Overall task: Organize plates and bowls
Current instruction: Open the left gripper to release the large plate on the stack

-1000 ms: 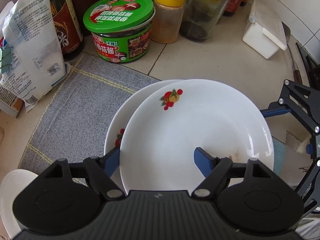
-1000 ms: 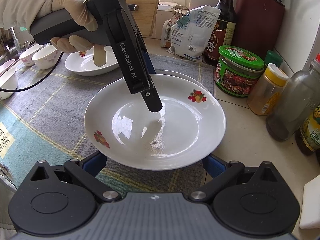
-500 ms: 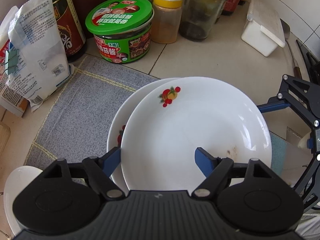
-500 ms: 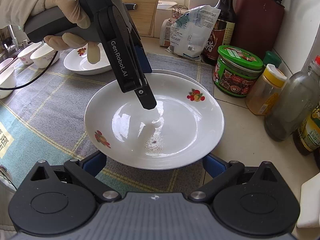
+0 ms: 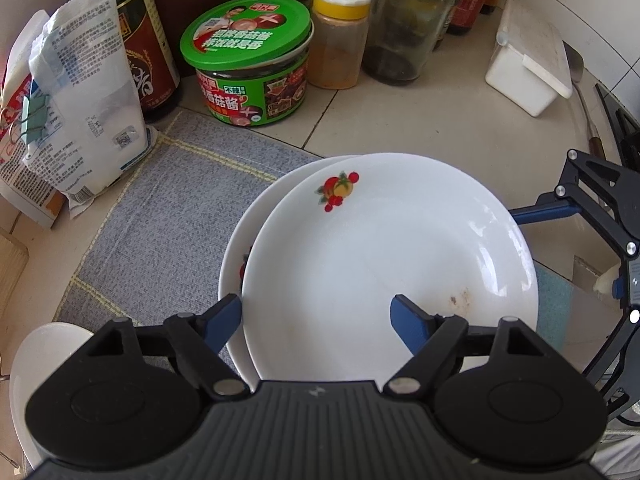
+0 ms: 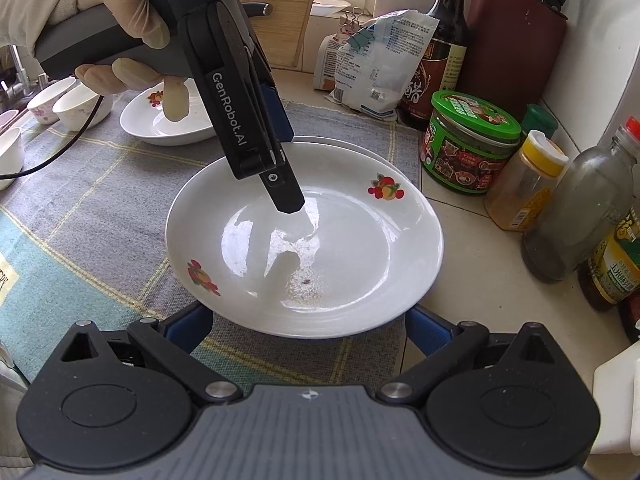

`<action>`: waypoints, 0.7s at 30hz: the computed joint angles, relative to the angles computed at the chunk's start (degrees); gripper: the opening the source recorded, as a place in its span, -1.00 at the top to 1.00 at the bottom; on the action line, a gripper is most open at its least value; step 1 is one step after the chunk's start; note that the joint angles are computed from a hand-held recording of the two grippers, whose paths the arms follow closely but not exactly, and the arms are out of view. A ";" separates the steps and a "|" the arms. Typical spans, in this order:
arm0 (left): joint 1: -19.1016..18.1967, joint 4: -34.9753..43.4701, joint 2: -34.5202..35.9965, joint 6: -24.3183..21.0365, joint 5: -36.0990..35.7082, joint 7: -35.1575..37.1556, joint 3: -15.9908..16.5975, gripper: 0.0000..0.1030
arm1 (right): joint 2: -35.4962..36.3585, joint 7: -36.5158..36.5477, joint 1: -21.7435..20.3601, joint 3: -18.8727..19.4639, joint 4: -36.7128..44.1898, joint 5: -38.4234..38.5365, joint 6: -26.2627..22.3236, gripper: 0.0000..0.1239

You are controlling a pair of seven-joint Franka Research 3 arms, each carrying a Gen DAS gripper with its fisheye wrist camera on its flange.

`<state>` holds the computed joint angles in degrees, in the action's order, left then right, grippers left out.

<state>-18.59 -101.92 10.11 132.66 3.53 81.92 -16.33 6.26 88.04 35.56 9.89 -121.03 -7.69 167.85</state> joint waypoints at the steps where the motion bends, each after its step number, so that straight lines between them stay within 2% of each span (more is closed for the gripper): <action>1: -0.01 -0.10 -0.08 0.08 0.07 -0.11 0.00 -0.58 | -0.02 0.10 0.02 -0.05 -0.07 -0.12 0.11 -0.66; 7: -0.21 -0.85 -0.86 0.82 0.42 -1.24 -0.05 -0.60 | -0.04 1.85 0.38 -0.49 -0.24 -1.75 0.56 -0.66; 9: 0.05 -1.33 -1.34 1.32 -1.43 -0.47 -0.34 -0.60 | -0.15 1.69 0.25 -0.34 -0.46 -1.58 0.90 -0.66; 12: -0.60 -1.98 -2.03 1.83 0.53 -1.92 -0.19 -0.60 | -0.48 2.98 0.52 -0.68 -0.76 -2.93 1.22 -0.66; 21: -0.98 -11.30 -10.09 12.37 4.01 -9.75 0.22 -0.62 | -2.58 5.34 -0.34 -0.27 -2.66 -4.56 3.78 -0.66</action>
<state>-19.57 -113.21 0.01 145.03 7.54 72.17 -16.10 3.68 93.39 35.22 9.62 -123.69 -12.25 171.63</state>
